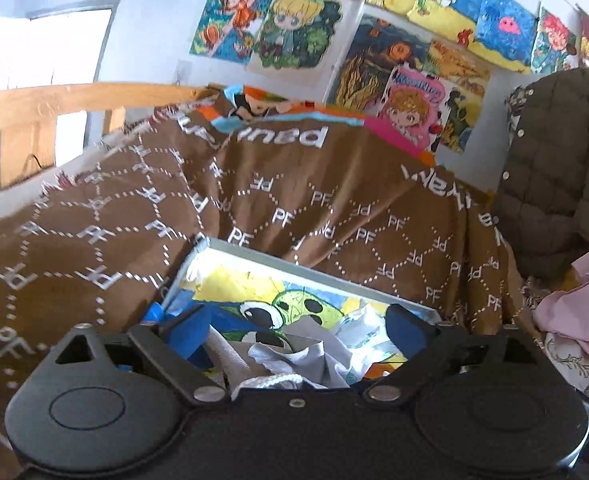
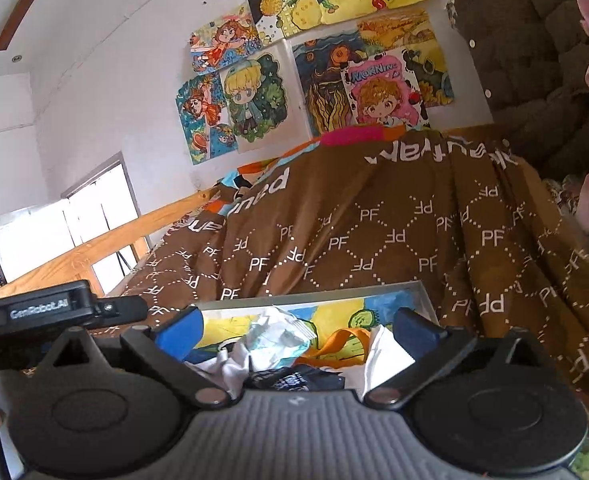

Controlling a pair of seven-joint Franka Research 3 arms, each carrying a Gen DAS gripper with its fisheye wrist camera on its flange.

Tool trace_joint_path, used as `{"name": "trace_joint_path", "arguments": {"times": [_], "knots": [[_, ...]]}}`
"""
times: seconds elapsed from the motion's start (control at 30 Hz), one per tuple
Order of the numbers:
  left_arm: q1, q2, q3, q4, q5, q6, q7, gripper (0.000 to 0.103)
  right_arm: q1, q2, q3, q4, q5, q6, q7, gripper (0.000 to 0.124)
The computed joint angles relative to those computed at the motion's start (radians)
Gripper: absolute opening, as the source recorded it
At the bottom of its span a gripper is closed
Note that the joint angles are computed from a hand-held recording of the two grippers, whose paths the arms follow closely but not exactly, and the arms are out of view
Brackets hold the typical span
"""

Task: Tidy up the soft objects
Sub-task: 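Open both grippers to drop the grey cloth and packet into the tray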

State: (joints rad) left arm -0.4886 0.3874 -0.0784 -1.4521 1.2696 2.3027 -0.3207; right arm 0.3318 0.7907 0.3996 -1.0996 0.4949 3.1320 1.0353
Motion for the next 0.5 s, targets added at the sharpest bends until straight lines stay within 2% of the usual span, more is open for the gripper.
{"name": "trace_joint_path", "arguments": {"times": [0.2, 0.43, 0.5], "knots": [[-0.033, -0.089, -0.031, -0.080, 0.043, -0.095, -0.034, 0.102, 0.034, -0.146, -0.086, -0.185, -0.009, 0.055, 0.073, 0.103], [-0.036, -0.199, -0.108, -0.198, 0.083, -0.172, -0.072, 0.102, -0.016, -0.294, -0.038, -0.394, -0.036, 0.142, 0.114, 0.103], [-0.033, -0.225, -0.130, -0.228, 0.084, -0.184, -0.084, 0.102, -0.057, -0.328, 0.008, -0.447, -0.050, 0.158, 0.127, 0.103]]}}
